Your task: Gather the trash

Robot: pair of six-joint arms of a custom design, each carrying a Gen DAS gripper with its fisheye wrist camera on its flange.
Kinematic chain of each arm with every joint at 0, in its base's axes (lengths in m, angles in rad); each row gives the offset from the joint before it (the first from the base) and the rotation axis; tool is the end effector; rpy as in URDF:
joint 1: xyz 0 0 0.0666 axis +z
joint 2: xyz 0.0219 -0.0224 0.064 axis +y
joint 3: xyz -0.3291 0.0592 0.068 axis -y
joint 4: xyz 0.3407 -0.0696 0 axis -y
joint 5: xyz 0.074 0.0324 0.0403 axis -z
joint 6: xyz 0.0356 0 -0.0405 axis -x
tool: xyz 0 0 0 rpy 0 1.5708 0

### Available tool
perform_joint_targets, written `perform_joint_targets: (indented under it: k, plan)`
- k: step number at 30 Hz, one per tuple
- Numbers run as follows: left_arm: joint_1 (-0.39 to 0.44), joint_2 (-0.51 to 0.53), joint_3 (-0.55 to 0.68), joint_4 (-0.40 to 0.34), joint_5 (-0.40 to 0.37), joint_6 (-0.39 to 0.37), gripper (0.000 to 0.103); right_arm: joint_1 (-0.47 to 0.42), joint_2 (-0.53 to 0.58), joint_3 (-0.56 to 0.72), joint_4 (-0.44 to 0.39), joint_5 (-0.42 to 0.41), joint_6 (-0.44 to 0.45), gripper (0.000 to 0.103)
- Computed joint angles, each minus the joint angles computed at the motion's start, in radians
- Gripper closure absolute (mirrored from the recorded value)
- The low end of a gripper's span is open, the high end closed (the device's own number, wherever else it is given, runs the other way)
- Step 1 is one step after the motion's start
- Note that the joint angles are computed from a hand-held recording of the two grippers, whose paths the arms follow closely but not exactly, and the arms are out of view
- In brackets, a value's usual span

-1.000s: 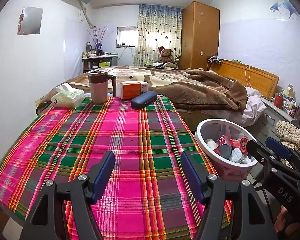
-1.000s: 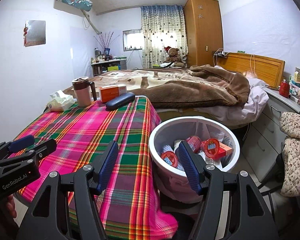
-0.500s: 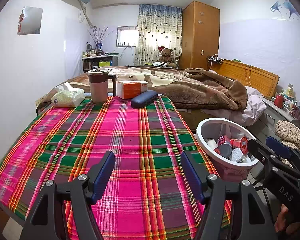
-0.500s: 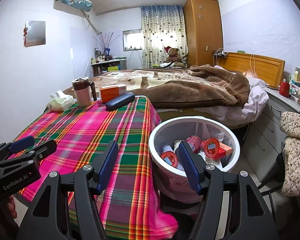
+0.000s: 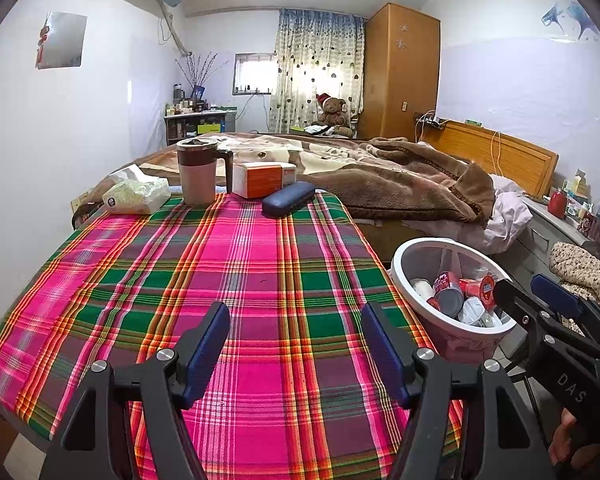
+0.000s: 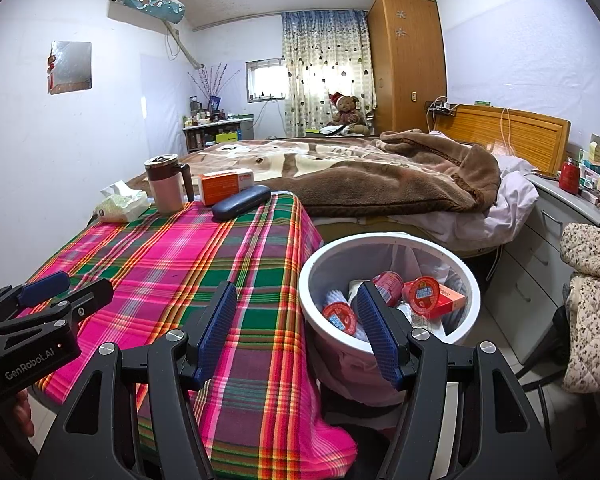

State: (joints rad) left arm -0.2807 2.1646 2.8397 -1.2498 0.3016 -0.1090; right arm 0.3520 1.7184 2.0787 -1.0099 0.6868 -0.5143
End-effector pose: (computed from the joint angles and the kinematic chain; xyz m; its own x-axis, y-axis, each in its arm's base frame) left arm 0.5916 -0.1820 0.5194 -0.4644 0.2420 -0.8519 0.5579 0.8270 -0.0692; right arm 0.5121 0.1636 0.5047 -0.3923 0.2611 -0.8820 0.4598 0.8861 0.0578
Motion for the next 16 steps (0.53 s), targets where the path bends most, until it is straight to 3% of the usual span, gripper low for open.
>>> perform_joint_targets:
  k: [10,16]
  plan:
    - [0.002,-0.055,-0.111,0.063,-0.005,0.003,0.035,0.0,0.003,0.005,-0.002,-0.001,0.0,0.039]
    - [0.001,-0.056,-0.111,0.06,-0.011,0.004,0.035,-0.001,0.003,0.005,-0.002,-0.003,0.001,0.039]
